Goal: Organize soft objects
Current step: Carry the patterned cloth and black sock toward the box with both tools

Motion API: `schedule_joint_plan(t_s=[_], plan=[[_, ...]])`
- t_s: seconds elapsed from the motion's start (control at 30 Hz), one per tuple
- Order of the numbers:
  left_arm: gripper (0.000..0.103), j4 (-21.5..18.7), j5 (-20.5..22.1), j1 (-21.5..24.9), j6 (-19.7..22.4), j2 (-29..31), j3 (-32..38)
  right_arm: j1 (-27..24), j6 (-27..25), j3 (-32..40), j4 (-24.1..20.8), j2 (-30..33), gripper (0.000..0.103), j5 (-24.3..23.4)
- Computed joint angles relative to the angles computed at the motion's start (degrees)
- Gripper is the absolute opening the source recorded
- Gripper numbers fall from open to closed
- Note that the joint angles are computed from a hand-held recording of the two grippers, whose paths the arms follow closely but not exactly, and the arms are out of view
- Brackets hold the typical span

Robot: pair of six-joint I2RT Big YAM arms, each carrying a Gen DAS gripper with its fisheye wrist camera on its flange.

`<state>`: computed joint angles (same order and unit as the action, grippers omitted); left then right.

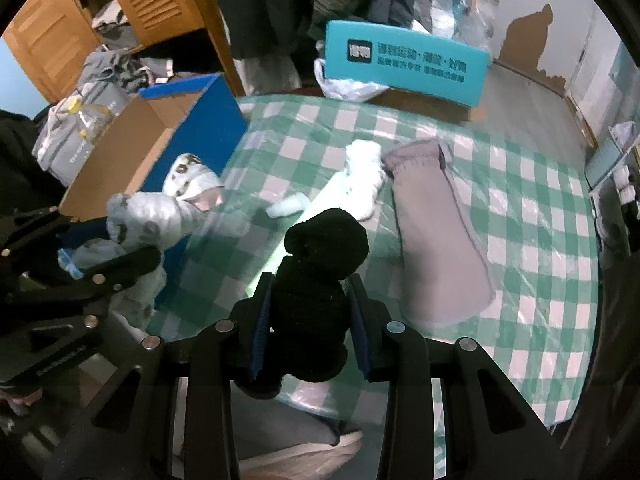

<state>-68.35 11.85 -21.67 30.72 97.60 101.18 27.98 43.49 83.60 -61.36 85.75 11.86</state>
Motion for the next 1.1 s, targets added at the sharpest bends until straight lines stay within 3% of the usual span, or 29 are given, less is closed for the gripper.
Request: schedule_joint_plan(t_s=[1.1], plan=[[0.036,-0.41,2.70,5.46,-1.96,1.63,6.43,2.65,-5.06,15.27,-2.45,7.70,0.034,1.58]])
